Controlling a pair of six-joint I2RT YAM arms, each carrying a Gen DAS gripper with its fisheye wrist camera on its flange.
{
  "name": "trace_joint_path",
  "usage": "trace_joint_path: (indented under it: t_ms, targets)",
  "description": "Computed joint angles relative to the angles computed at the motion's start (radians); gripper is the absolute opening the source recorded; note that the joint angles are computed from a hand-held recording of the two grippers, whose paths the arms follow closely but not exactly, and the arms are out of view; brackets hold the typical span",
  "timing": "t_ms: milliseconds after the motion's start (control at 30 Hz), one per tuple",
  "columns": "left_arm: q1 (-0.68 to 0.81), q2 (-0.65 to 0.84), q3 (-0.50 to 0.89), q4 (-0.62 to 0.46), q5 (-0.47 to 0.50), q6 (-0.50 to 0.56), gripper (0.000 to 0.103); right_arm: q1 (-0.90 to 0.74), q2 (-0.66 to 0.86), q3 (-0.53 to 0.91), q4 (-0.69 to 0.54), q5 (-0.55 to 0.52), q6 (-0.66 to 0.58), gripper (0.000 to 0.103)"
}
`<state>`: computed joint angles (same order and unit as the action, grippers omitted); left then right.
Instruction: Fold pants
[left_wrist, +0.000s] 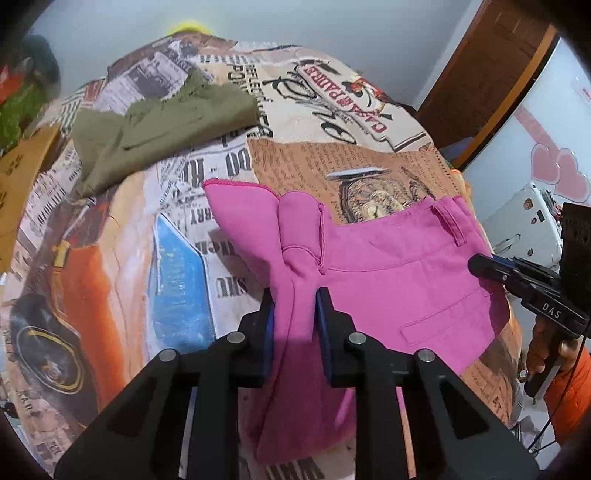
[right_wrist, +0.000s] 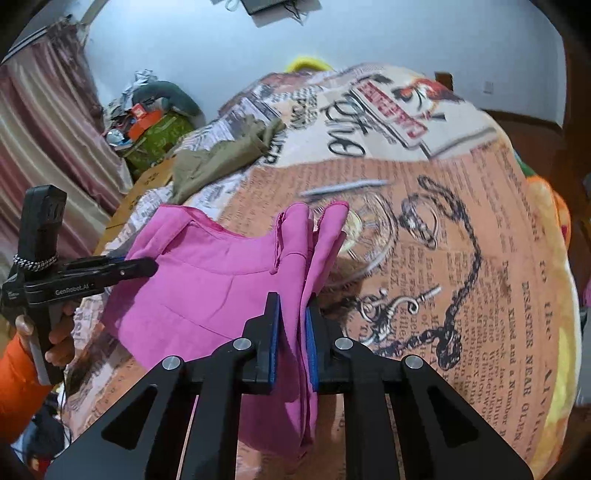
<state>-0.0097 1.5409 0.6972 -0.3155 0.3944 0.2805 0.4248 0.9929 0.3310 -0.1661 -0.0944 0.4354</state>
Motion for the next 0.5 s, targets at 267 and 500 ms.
trace_joint_path:
  t_ms: [267,500]
  targets:
    - [0.071,-0.211,0.013,-0.119,0.022,0.050,0.000,0.074,-0.093,0.083,-0.096,0.073,0.016,0.010]
    - [0.080,-0.142,0.080,-0.212,-0.001,0.060,0.018,0.105,-0.049,0.121,-0.117,0.132,0.012,0.010]
